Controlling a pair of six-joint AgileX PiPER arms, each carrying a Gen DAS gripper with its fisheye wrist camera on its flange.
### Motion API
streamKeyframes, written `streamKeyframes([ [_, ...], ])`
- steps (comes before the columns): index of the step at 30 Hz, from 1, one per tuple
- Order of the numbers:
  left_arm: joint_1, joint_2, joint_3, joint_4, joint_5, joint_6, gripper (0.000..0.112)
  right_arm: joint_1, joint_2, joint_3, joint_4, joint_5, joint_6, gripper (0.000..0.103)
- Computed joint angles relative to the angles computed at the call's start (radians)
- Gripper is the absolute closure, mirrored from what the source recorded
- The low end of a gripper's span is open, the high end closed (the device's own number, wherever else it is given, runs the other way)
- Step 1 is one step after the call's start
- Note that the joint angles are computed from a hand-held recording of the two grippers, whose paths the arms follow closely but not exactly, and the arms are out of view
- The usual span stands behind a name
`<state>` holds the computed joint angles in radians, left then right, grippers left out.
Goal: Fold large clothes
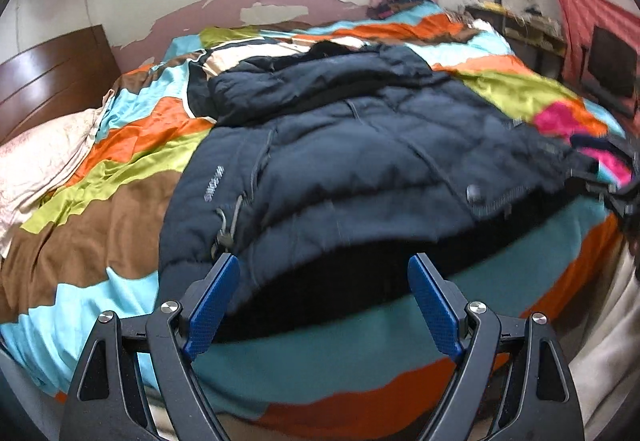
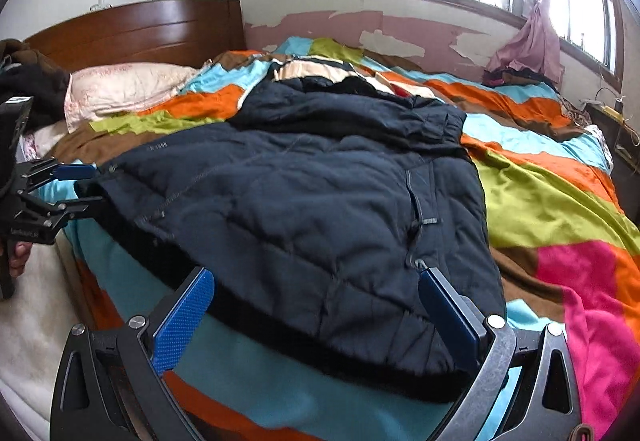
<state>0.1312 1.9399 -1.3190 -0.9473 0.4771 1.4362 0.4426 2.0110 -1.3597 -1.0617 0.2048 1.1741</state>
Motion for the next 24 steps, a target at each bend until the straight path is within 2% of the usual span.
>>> streamKeyframes([
  [4, -0.017, 0.018, 0.003, 0.079, -0.041, -0.073, 0.03, 0.004, -0.002, 0.029, -0.08, 0.008, 0.117, 0.0],
  [7, -0.014, 0.034, -0.017, 0.123, -0.022, -0.11, 0.03, -0.001, -0.004, 0.054, -0.137, -0.009, 0.22, 0.0],
  [11, -0.02, 0.047, -0.023, 0.183, -0.044, -0.167, 0.03, 0.014, -0.012, 0.089, -0.272, 0.015, 0.372, 0.0],
  [14, -0.034, 0.046, -0.013, 0.22, -0.102, -0.215, 0.03, 0.022, -0.005, 0.085, -0.242, 0.035, 0.344, 0.0],
  [16, -0.051, 0.041, 0.002, 0.289, -0.157, -0.282, 0.03, 0.03, -0.002, 0.082, -0.273, 0.065, 0.364, 0.0],
  [18, -0.051, 0.031, 0.018, 0.273, -0.174, -0.263, 0.03, 0.039, -0.002, 0.085, -0.314, 0.093, 0.403, 0.0],
  [22, -0.029, -0.002, 0.06, 0.132, -0.174, -0.107, 0.03, 0.031, -0.019, 0.112, -0.408, 0.08, 0.512, 0.0],
  [24, -0.027, 0.009, 0.046, 0.172, -0.173, -0.152, 0.03, 0.024, -0.021, 0.116, -0.423, 0.064, 0.53, 0.0],
])
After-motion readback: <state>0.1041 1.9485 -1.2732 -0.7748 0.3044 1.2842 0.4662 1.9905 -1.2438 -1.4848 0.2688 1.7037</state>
